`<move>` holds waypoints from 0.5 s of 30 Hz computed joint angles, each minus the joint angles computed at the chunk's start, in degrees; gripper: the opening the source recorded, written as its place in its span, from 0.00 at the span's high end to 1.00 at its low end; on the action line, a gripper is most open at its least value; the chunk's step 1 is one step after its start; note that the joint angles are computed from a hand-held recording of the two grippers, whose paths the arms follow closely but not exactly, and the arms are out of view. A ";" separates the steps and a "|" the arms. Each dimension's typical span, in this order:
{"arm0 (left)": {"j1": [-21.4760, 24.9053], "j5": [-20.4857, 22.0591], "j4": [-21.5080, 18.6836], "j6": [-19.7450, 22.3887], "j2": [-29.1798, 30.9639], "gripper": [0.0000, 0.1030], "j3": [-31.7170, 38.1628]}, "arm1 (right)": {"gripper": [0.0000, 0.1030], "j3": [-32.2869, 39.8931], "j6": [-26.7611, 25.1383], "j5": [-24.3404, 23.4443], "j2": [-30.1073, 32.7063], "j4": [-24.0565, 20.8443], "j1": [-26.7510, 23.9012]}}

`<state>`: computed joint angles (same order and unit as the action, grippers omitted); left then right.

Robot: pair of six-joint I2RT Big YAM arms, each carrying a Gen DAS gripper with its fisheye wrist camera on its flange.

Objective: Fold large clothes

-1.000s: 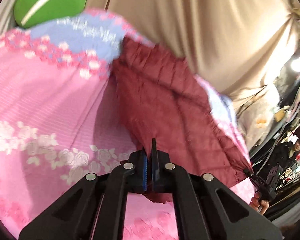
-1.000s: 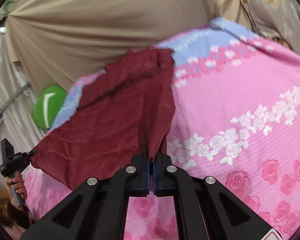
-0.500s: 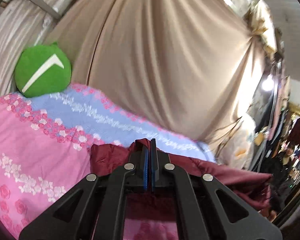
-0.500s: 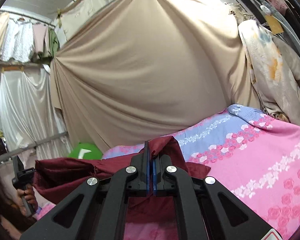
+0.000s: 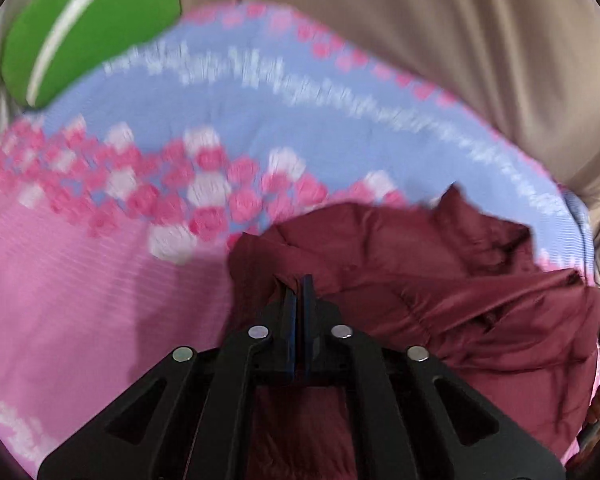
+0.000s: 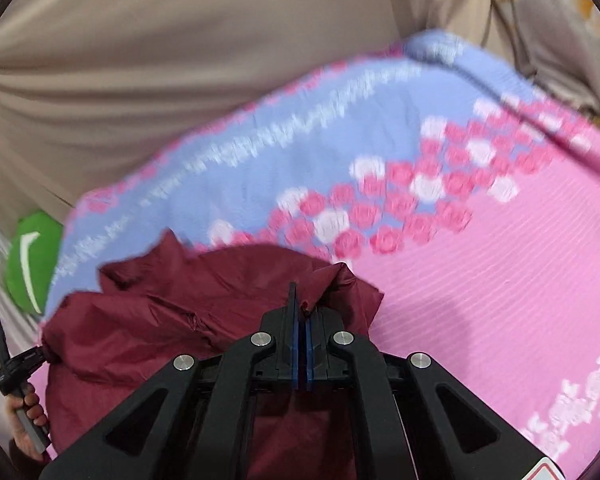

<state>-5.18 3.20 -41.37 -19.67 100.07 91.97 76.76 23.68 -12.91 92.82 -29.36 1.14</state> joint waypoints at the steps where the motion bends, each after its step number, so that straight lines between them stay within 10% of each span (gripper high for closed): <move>1: 0.61 2.22 0.25 -0.82 0.62 0.95 0.03 | 0.96 1.01 0.45 -0.57 1.39 -1.16 -0.02; 4: 1.94 6.47 3.84 -1.67 -2.43 0.82 -3.28 | 0.84 -2.89 1.90 -2.55 -1.68 3.43 -1.20; 8: 3.37 6.98 10.82 0.77 -11.37 0.26 -11.38 | 0.57 -10.91 -0.96 -0.17 -10.52 7.57 -2.91; 15: 3.29 15.47 7.96 1.57 -10.07 0.16 -11.17 | 0.46 -16.05 -2.15 -2.79 -14.20 5.60 -3.19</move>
